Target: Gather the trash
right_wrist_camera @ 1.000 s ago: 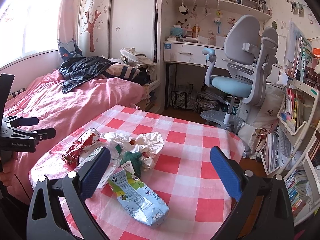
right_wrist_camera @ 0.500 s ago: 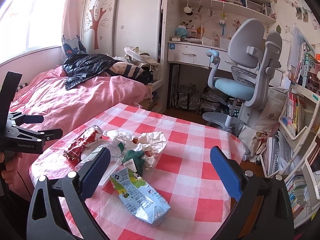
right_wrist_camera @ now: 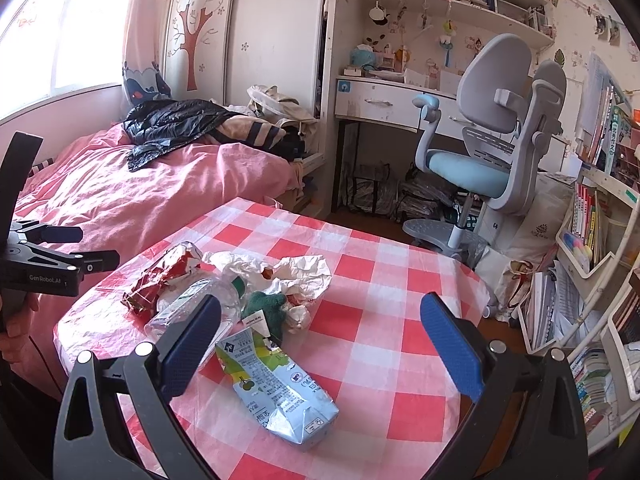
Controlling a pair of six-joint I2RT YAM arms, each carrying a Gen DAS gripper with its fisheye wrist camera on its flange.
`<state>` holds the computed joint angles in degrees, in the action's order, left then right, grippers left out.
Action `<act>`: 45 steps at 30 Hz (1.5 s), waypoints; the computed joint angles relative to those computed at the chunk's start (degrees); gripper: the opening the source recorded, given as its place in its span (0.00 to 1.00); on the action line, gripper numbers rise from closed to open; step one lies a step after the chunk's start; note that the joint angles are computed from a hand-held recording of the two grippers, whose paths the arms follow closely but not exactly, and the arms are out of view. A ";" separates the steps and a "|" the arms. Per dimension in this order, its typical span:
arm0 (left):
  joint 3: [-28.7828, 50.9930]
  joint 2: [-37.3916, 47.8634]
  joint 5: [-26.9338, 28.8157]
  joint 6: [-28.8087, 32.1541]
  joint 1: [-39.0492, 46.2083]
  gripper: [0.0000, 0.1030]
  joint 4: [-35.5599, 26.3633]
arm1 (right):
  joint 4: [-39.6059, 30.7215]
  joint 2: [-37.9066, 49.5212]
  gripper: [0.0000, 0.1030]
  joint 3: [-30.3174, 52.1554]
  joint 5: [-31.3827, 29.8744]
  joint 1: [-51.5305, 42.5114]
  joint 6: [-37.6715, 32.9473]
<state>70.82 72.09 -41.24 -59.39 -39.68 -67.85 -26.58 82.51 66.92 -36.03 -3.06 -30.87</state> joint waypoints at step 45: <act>-0.53 -0.99 1.31 1.80 0.77 0.93 1.15 | 6.95 -2.02 0.93 -4.52 0.51 1.37 0.54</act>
